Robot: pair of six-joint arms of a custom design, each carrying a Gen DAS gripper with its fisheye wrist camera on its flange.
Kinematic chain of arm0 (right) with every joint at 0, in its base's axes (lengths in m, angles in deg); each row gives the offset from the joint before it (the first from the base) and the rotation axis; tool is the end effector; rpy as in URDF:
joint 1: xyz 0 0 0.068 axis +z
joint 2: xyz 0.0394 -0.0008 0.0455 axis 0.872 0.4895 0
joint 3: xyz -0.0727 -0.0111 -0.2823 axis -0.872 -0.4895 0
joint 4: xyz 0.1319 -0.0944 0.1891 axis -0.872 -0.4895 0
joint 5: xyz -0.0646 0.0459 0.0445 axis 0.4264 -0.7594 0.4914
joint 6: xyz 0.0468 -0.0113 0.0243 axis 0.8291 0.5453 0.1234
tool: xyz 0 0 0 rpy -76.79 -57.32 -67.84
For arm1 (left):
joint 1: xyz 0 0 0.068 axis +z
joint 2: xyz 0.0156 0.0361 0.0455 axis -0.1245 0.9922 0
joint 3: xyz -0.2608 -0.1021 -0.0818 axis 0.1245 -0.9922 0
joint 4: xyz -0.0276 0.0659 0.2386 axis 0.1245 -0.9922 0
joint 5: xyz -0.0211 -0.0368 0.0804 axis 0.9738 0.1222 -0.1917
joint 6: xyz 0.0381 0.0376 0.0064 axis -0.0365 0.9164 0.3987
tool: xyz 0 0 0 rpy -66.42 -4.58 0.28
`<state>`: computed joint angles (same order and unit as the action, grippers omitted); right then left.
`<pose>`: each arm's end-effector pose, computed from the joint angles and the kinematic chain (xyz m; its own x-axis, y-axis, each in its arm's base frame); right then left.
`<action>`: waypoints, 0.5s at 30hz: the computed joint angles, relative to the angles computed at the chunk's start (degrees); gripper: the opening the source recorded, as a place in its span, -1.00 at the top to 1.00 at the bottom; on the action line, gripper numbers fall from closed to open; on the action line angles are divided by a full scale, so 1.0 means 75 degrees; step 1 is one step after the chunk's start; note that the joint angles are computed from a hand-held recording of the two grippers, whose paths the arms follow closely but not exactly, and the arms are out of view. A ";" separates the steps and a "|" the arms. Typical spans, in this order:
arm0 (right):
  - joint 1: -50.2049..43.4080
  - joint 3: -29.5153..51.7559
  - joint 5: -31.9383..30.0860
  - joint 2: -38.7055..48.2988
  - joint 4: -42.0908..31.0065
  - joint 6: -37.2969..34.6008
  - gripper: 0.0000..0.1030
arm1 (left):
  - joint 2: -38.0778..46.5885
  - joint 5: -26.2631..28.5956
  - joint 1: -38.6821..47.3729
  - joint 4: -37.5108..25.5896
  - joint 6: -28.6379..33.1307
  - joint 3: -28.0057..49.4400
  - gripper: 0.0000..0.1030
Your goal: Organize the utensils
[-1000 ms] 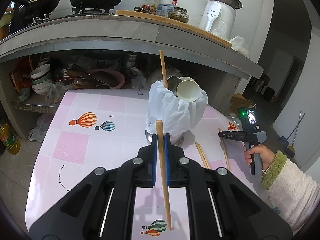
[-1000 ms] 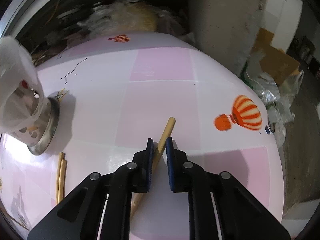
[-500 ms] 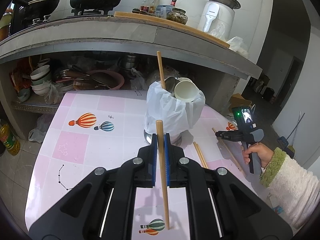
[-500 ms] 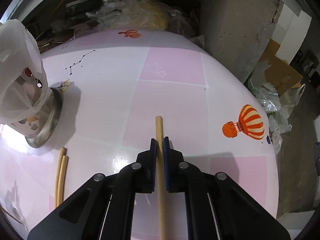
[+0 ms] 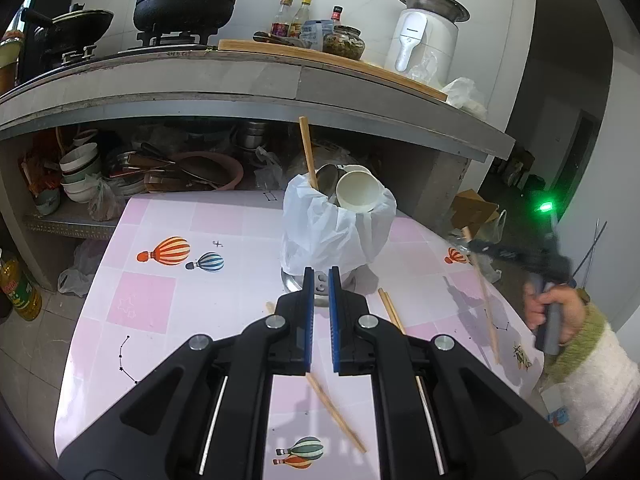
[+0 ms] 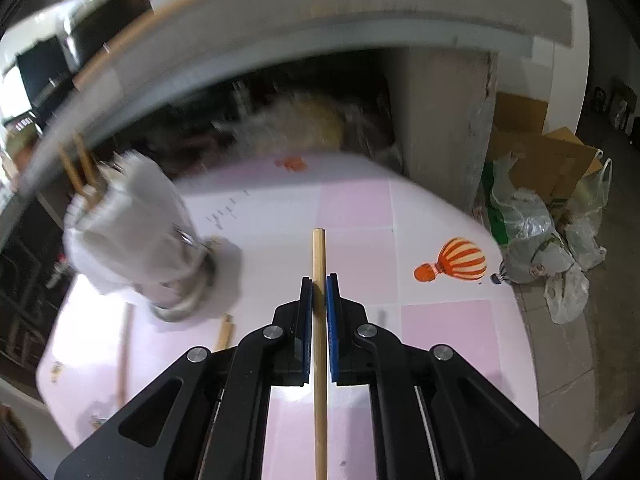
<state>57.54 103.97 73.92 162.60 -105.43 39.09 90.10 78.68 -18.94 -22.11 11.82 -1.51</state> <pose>0.2759 -0.0102 0.2869 -0.6972 0.2236 -0.6811 0.0882 0.9696 0.2281 0.2598 -0.0622 0.3355 -0.5903 0.0321 -0.8065 0.3229 0.9252 -0.1994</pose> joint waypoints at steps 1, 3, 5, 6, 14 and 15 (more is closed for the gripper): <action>-0.0080 -0.0035 -0.0138 -0.0232 -0.0082 0.0027 0.87 | 0.0001 0.0006 -0.0006 -0.0006 -0.0005 -0.0015 0.88; -0.0206 -0.0165 -0.0399 -0.0724 -0.0265 0.0061 0.87 | 0.0013 0.0010 -0.0021 -0.0006 -0.0021 -0.0062 0.88; -0.0261 -0.0286 -0.0551 -0.1103 -0.0352 0.0092 0.87 | 0.0131 0.0177 0.0027 0.0017 -0.0081 -0.0141 0.88; -0.0301 -0.0310 -0.0620 -0.1219 -0.0386 0.0086 0.87 | 0.0250 0.0302 0.0067 -0.0027 -0.0107 -0.0132 0.88; -0.0457 -0.1096 -0.1082 -0.2188 -0.0206 0.0514 0.87 | 0.2663 0.0277 -0.0096 0.0130 -0.0465 0.0192 0.62; -0.0472 -0.1152 -0.1133 -0.2205 -0.0156 0.0558 0.87 | 0.3095 0.0216 -0.0189 0.0098 -0.0549 0.0393 0.62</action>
<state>54.01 95.33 65.42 146.06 -106.60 43.28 113.31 80.30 -20.36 -21.38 7.70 1.44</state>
